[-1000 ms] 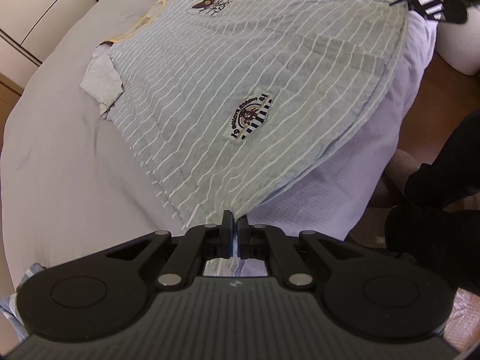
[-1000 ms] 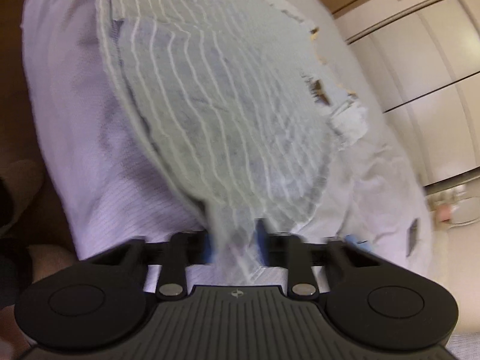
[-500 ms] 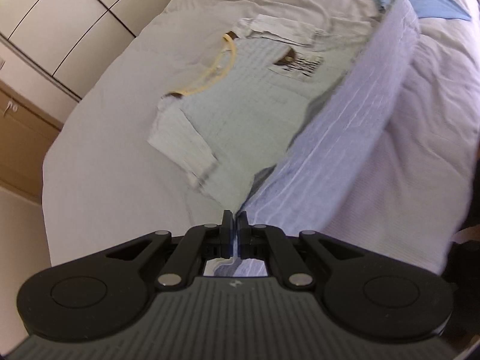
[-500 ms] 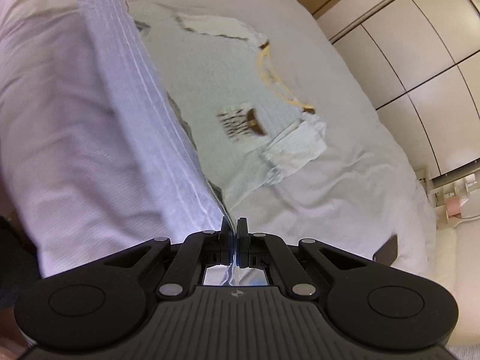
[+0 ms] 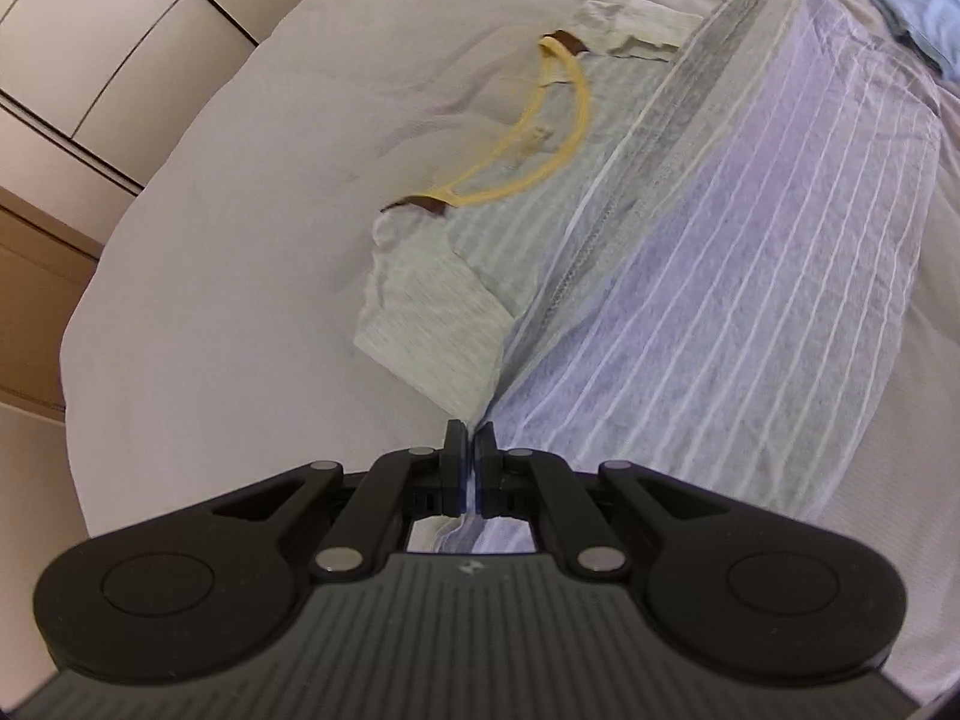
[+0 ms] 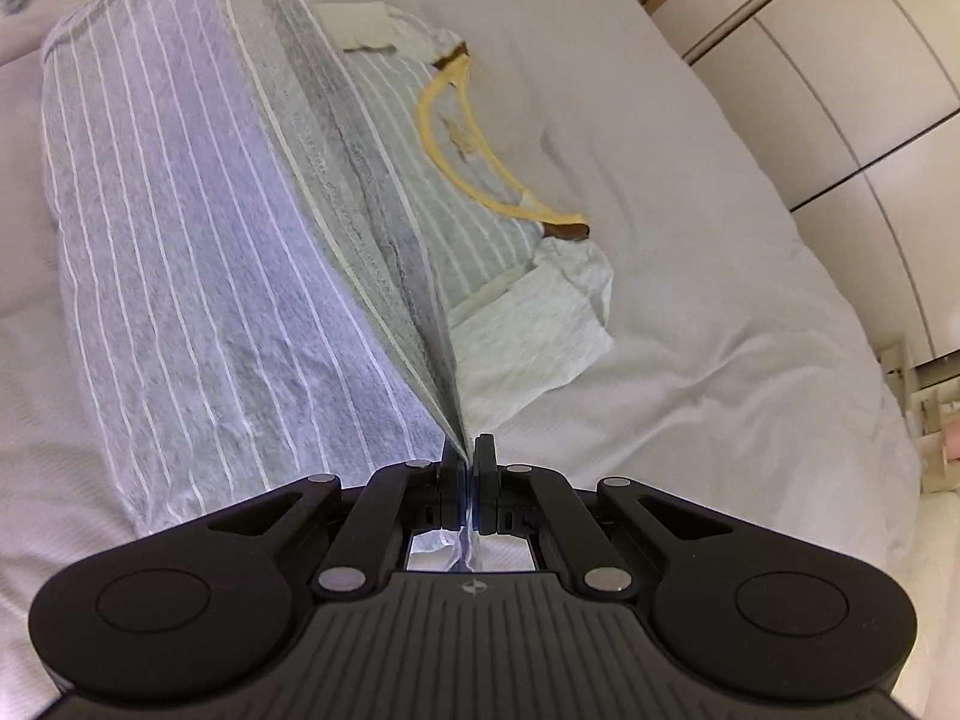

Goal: Fold clothes

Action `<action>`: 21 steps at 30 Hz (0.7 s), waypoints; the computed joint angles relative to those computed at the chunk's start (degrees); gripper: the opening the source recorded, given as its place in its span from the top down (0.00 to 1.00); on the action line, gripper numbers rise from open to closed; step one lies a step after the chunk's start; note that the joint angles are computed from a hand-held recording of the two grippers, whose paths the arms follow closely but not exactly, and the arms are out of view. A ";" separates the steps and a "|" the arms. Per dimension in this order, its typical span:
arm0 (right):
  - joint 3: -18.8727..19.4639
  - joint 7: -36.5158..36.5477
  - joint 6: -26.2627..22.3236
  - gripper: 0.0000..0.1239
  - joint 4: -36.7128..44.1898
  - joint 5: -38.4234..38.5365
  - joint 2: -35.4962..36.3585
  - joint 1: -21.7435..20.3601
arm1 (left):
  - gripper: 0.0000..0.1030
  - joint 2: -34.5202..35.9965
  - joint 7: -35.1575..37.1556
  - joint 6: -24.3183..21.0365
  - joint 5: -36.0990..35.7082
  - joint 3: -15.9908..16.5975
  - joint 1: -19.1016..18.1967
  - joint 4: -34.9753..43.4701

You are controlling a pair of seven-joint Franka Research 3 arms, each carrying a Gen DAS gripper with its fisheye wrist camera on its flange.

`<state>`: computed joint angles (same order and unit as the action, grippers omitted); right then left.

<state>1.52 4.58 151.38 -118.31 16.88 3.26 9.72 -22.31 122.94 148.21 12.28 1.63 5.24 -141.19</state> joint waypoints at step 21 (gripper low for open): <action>-2.25 21.67 -18.06 1.00 52.26 -16.26 38.53 4.33 | 0.99 36.61 13.84 -1.74 -13.72 -3.78 8.68 33.18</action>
